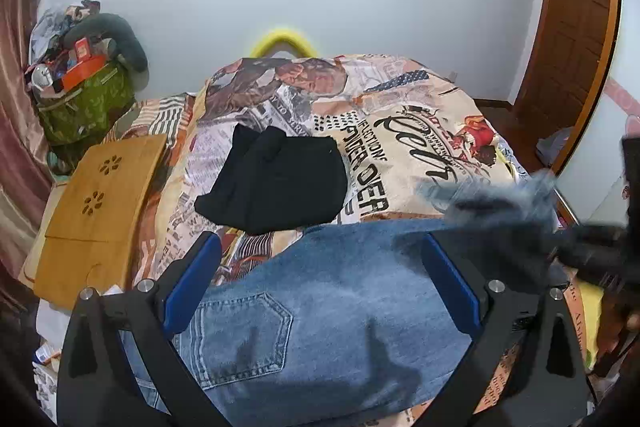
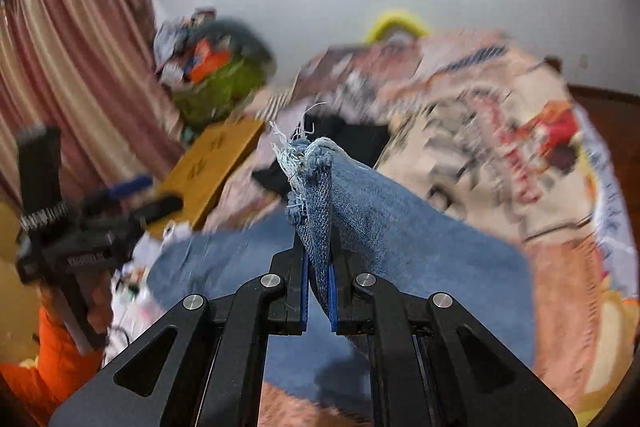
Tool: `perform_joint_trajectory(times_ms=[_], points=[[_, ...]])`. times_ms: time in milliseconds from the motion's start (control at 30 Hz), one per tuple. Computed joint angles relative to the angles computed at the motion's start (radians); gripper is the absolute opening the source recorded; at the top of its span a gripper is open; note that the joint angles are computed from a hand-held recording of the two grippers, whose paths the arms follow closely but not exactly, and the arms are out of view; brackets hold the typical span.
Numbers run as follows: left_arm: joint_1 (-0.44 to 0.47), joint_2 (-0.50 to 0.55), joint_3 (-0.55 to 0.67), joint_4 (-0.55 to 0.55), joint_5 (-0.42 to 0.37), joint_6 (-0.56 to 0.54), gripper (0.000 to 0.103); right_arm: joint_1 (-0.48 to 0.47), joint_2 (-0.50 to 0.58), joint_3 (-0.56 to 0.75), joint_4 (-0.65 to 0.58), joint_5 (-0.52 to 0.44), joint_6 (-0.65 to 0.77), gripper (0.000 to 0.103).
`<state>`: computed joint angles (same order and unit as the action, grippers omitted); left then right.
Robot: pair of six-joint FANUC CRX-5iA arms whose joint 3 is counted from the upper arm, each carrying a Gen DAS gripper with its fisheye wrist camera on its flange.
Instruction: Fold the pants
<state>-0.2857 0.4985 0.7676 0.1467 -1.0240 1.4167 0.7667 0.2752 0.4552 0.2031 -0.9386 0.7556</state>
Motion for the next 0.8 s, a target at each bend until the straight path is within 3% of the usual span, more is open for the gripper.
perform_joint_trajectory(times_ms=[200, 367, 500, 533, 667, 733, 800], points=[[0.001, -0.001, -0.01, -0.009, -0.014, 0.005, 0.101, -0.008, 0.078, 0.092, -0.172, -0.11, 0.112, 0.009], [-0.007, 0.014, 0.014, -0.021, -0.035, 0.009, 0.101, 0.004, 0.102, 0.136, -0.184, -0.176, 0.136, 0.016], [-0.021, 0.048, 0.069, -0.02, -0.062, 0.0, 0.101, 0.006, 0.076, 0.133, -0.195, -0.169, 0.14, 0.037], [-0.025, 0.056, 0.082, -0.021, -0.069, -0.005, 0.101, 0.01, 0.058, 0.111, -0.169, -0.149, 0.126, 0.045], [-0.051, 0.121, 0.192, -0.04, -0.128, -0.01, 0.101, 0.015, -0.005, 0.024, -0.044, -0.099, 0.053, 0.051], [-0.063, 0.176, 0.279, -0.037, -0.182, -0.008, 0.101, 0.008, -0.035, -0.023, 0.019, -0.09, 0.002, 0.06], [-0.075, 0.244, 0.384, -0.024, -0.248, -0.008, 0.101, 0.006, -0.058, -0.072, 0.105, -0.094, -0.06, 0.062]])
